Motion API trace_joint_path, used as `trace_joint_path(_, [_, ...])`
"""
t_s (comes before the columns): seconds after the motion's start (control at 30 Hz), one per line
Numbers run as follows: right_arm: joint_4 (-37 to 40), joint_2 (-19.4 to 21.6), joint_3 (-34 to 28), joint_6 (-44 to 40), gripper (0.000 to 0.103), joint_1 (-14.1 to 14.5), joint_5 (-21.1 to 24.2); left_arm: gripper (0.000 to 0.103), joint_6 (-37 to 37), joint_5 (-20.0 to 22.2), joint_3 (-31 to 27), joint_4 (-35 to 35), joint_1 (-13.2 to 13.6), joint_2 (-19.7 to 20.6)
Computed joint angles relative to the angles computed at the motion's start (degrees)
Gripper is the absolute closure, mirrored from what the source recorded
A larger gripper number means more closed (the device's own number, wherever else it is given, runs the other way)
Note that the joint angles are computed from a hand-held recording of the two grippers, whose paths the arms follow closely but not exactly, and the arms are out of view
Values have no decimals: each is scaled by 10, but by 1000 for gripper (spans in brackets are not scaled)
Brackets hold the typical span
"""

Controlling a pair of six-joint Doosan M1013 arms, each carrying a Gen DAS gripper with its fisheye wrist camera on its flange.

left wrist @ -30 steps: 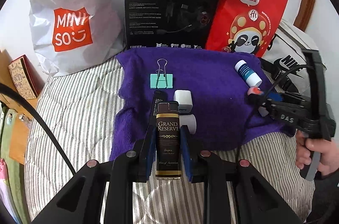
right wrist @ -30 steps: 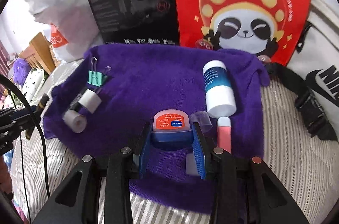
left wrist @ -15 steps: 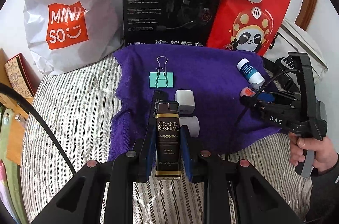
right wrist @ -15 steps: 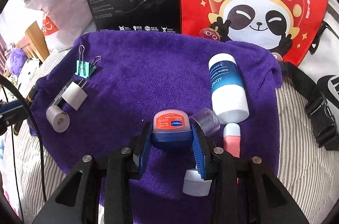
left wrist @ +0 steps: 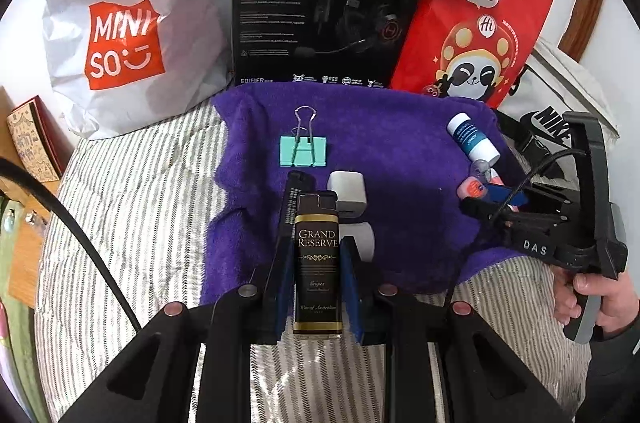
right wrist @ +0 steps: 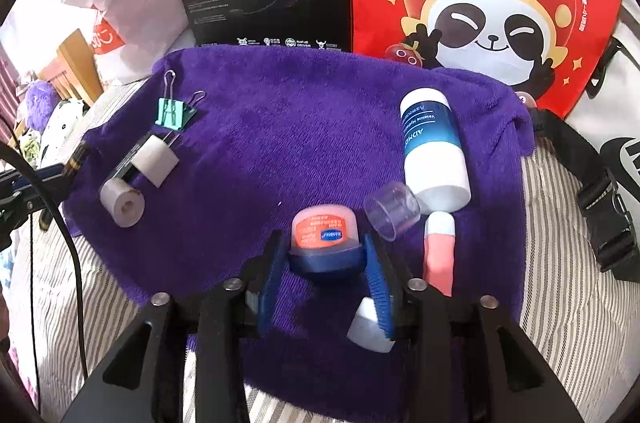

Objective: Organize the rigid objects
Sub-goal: 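Lower the tin beside the cup with the right tool and open it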

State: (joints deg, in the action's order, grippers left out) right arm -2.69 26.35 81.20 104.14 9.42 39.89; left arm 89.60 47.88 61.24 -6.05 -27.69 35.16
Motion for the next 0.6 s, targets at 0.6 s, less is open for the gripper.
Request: trace_joint_path(0.6, [-52,-83,81,70,56,-9,-44,81,27,42,-50,-32,-20,31])
